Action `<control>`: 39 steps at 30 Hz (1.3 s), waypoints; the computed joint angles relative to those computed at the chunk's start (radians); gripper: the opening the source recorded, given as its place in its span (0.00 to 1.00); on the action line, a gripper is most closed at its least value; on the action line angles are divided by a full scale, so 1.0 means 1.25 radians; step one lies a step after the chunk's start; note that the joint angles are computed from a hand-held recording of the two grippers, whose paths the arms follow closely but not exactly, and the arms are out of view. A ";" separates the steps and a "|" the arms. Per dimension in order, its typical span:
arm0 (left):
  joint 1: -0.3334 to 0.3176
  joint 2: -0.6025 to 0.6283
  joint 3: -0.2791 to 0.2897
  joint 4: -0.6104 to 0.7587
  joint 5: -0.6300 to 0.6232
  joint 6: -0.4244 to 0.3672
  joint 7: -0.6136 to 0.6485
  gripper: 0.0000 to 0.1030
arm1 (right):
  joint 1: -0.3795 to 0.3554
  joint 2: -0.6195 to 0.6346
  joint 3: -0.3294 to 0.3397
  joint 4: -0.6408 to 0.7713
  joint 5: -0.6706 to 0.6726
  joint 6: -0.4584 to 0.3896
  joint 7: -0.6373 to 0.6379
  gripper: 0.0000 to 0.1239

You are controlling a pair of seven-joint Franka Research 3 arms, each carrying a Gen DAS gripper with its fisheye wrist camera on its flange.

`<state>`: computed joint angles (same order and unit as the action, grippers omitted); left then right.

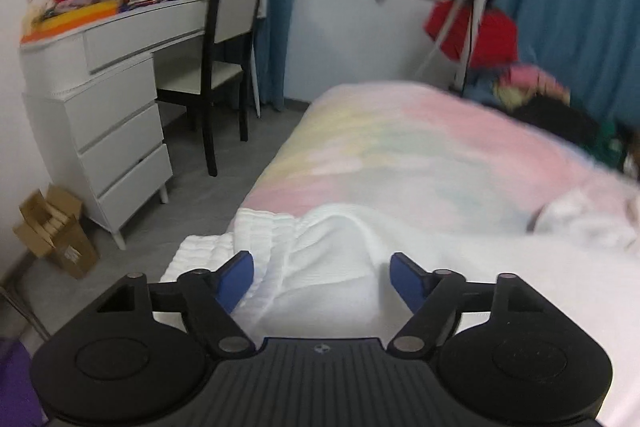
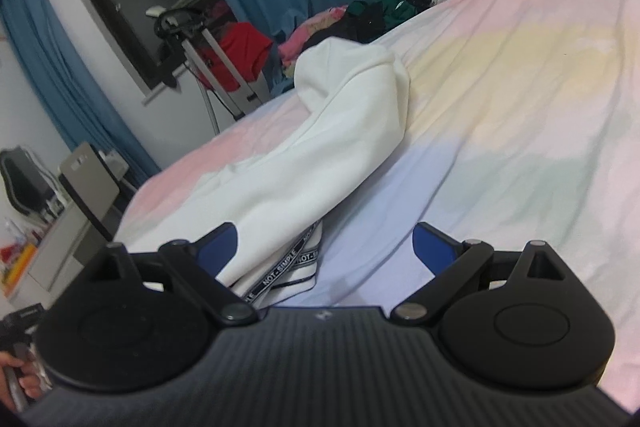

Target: Fold clothes

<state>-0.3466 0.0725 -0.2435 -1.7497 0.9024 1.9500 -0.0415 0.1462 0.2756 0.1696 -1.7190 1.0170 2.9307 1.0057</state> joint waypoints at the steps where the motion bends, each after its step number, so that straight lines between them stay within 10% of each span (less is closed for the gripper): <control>1: 0.002 0.020 0.001 0.018 -0.003 -0.008 0.027 0.61 | 0.007 0.008 -0.005 0.006 -0.019 -0.002 0.009 0.78; 5: -0.010 0.053 0.010 0.043 0.011 -0.030 0.050 0.18 | 0.009 0.022 0.004 0.016 -0.052 -0.028 -0.005 0.78; 16: -0.105 -0.153 -0.097 -0.114 0.161 -0.056 -0.055 0.10 | 0.005 -0.049 0.025 -0.040 0.003 -0.035 -0.210 0.77; 25: -0.166 -0.325 -0.174 -0.297 -0.062 0.132 0.003 0.11 | 0.039 -0.157 -0.023 -0.116 0.211 -0.061 -0.442 0.77; 30: -0.161 -0.406 -0.178 -0.406 -0.155 0.275 -0.020 0.20 | 0.071 -0.190 -0.053 -0.151 0.212 -0.068 -0.462 0.77; 35: -0.101 -0.550 -0.205 -0.531 -0.167 0.373 -0.139 0.69 | 0.091 -0.186 -0.063 -0.155 0.171 -0.053 -0.430 0.77; 39: 0.004 -0.687 -0.237 -0.647 -0.135 0.452 -0.331 0.80 | 0.094 -0.168 -0.064 -0.145 0.124 -0.060 -0.362 0.77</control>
<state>-0.3417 -0.7861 -0.5394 -2.5580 0.7338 2.5153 -0.4553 0.2632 0.0650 0.0896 -1.8999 1.1724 2.8552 0.5531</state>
